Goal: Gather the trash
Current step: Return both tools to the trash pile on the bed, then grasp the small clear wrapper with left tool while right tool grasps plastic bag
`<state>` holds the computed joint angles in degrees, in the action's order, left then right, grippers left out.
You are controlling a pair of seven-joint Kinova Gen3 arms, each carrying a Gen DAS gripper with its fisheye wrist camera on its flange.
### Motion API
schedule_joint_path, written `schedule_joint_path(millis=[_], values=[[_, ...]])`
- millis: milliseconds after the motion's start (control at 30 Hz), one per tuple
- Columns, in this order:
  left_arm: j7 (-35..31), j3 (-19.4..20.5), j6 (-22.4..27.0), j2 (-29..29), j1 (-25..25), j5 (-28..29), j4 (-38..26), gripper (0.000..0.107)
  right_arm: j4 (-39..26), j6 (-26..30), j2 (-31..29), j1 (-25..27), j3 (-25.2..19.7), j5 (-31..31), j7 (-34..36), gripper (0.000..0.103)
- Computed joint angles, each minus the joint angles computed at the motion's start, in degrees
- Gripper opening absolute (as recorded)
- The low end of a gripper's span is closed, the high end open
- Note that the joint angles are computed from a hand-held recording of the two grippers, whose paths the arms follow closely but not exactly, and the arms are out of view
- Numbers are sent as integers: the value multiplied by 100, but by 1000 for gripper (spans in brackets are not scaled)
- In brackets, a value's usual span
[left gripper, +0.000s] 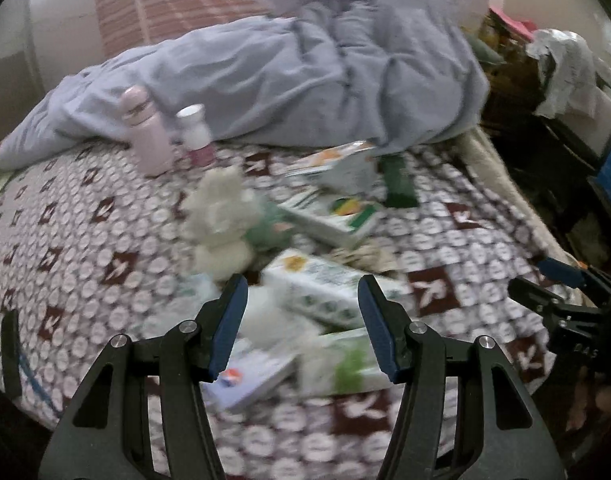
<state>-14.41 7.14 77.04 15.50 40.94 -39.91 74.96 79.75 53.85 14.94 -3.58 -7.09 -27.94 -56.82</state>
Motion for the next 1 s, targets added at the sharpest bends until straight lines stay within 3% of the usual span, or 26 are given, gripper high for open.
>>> schedule_joint_path(millis=[267, 500, 867, 933, 1000], values=[[493, 99, -147, -652, -447, 216, 1029, 56, -109, 231, 135, -276, -149, 38, 63, 75], [702, 246, -813, -1039, -1054, 487, 1708, 56, -315, 883, 421, -302, -323, -287, 304, 75], [23, 139, -1742, -922, -1597, 964, 2152, 56, -275, 1045, 757, -722, -460, -294, 367, 75], [-139, 173, -2144, -977, -1810, 1147, 2316, 56, -257, 1014, 787, -765, -480, -294, 383, 67], [-277, 98, -2376, -1005, -1863, 1319, 2409, 53, -232, 1005, 821, -766, -518, -348, 455, 43]])
